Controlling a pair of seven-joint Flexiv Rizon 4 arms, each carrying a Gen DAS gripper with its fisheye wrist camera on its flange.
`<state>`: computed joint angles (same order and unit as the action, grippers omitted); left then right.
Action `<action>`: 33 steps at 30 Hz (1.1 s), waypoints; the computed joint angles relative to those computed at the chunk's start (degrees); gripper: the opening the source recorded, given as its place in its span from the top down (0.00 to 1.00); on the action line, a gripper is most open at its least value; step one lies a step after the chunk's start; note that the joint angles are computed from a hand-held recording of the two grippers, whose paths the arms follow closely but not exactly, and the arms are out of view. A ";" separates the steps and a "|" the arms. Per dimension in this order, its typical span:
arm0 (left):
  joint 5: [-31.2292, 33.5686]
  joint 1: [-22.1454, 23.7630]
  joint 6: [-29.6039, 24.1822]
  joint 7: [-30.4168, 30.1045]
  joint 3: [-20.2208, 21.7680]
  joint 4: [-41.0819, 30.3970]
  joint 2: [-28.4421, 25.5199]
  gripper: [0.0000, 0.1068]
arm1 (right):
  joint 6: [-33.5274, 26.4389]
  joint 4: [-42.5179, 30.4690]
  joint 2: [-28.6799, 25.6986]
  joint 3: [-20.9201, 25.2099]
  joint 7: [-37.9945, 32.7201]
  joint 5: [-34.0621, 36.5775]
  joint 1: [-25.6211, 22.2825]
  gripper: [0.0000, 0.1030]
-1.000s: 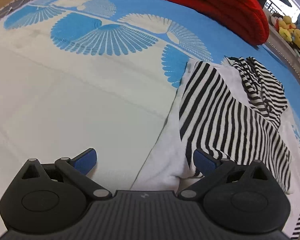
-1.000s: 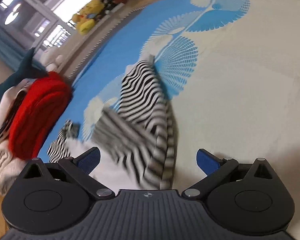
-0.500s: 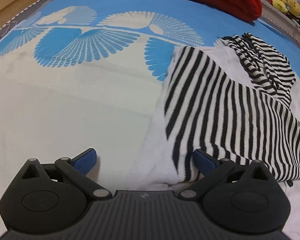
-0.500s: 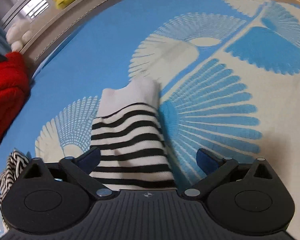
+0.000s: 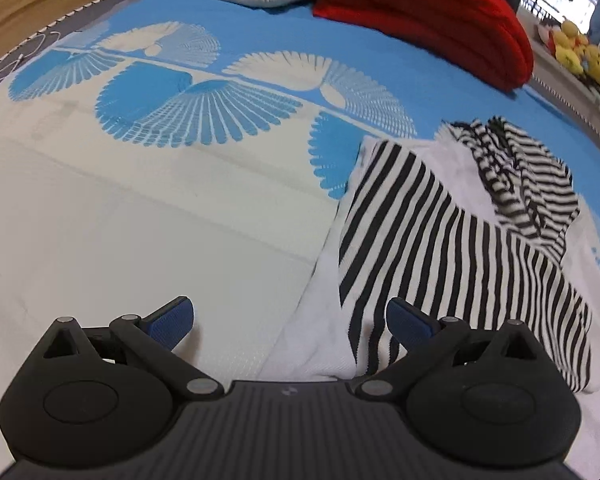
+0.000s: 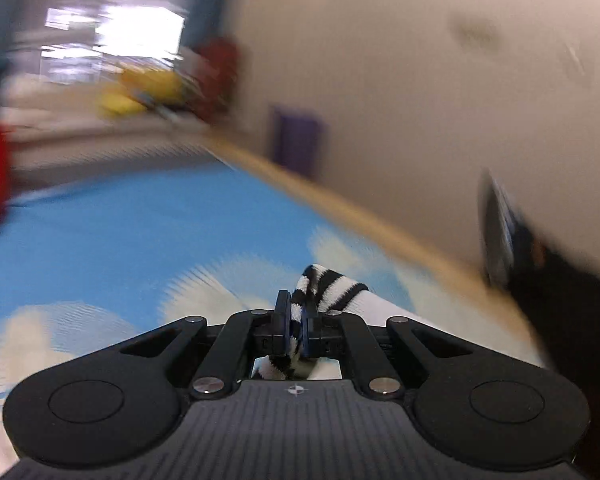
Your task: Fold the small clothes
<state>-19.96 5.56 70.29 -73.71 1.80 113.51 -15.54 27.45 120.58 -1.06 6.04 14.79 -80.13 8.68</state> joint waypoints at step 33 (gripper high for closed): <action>0.17 -1.21 2.97 16.94 1.46 16.11 12.70 0.04 | 39.21 22.15 7.74 6.12 -1.47 -0.42 7.42 0.17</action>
<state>-19.79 4.35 73.26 -56.78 3.26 129.62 -2.84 66.66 142.73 6.68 12.15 13.32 -80.54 16.10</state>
